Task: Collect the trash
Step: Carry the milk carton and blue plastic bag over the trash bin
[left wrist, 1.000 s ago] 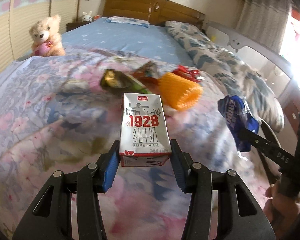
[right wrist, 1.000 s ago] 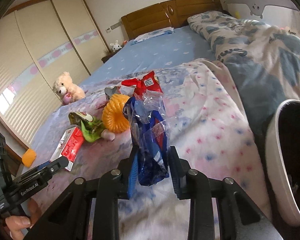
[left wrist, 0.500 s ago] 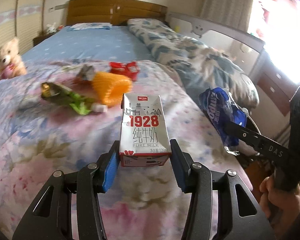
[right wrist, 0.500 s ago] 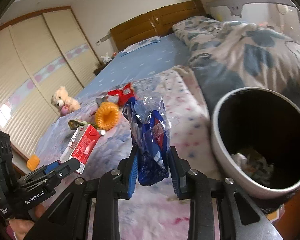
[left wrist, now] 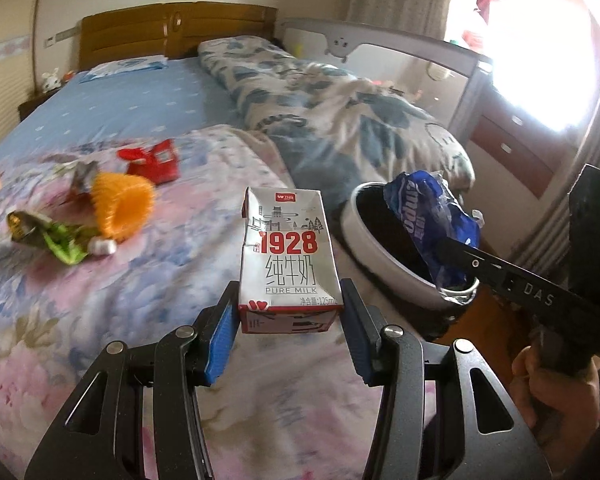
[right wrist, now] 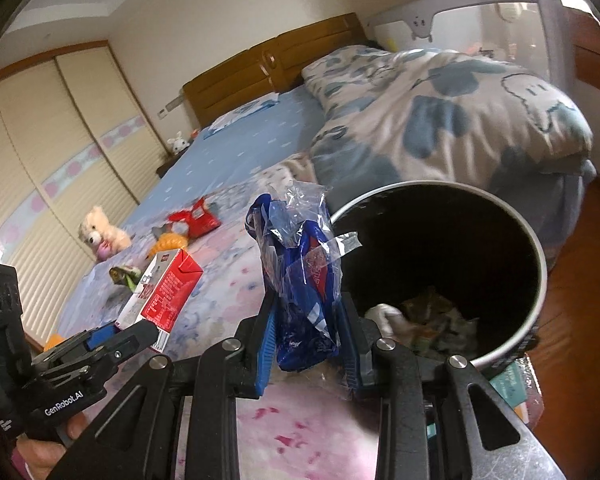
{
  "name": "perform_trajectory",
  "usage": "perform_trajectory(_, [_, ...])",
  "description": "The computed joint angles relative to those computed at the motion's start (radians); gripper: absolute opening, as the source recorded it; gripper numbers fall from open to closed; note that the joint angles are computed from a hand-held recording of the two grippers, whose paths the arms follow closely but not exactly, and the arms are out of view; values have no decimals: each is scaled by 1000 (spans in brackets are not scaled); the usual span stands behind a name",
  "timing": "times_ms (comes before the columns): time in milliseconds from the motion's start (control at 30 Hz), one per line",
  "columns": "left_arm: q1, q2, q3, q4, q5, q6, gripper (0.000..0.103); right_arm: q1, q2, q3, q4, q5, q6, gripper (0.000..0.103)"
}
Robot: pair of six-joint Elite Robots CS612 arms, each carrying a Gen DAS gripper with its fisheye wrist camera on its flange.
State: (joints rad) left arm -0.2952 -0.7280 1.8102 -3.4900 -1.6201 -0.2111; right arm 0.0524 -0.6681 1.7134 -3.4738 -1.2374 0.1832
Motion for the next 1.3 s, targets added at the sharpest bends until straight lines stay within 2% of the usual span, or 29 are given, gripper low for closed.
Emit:
perform_trajectory(633, [-54, 18, -70, 65, -40, 83, 48, -58, -9, 34, -28, -40, 54, 29])
perform_trajectory(1300, [-75, 48, -148, 137, -52, 123, 48, -83, 4, 2, 25, -21, 61, 29])
